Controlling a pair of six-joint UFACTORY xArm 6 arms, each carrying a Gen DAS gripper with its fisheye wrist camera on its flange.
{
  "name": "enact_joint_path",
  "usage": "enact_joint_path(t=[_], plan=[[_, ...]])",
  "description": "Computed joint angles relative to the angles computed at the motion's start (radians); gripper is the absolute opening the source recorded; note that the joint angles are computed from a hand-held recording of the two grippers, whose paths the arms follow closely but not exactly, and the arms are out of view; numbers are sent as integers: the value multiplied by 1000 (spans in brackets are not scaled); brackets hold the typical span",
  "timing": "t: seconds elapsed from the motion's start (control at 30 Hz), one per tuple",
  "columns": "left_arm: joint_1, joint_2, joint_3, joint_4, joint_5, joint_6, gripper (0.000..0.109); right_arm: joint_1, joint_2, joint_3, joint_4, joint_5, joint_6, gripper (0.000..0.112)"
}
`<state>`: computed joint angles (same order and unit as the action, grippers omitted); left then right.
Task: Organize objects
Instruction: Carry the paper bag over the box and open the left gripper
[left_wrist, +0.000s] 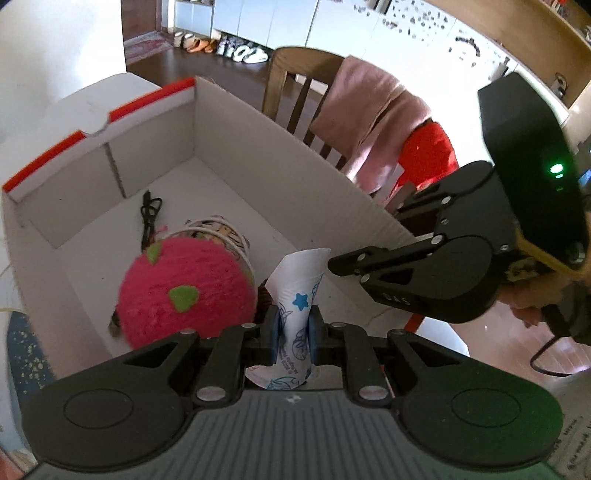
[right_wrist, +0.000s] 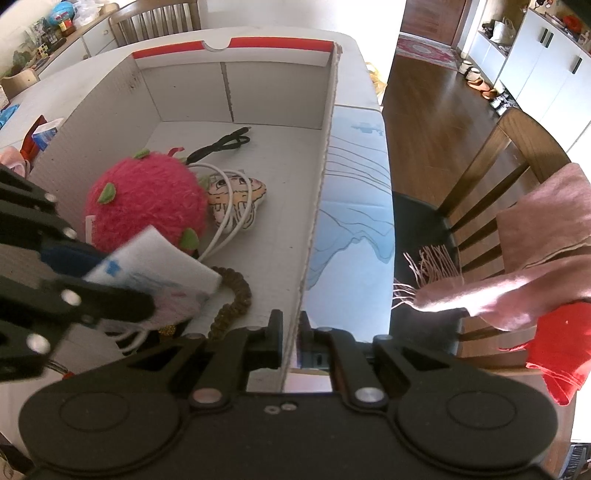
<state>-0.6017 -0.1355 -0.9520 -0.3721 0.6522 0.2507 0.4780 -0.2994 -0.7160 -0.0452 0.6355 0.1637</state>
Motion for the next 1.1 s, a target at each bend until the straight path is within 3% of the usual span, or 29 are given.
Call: enact_joint_path(t=[0.3, 0.47, 0.53, 0.6, 1.1], plan=[[-15, 51, -20, 63, 21, -57, 16, 0, 5, -1, 8, -5, -10, 6], [-16, 55, -21, 94, 5, -103, 34, -2, 5, 0, 13, -6, -18, 6], [-12, 53, -21, 63, 5, -89, 50, -3, 4, 1, 15, -6, -21, 6], [-16, 49, -21, 52, 4, -78, 54, -3, 3, 1, 18, -5, -25, 6], [-29, -82, 58, 16, -39, -70, 55, -5, 3, -4, 26, 3, -34, 6]])
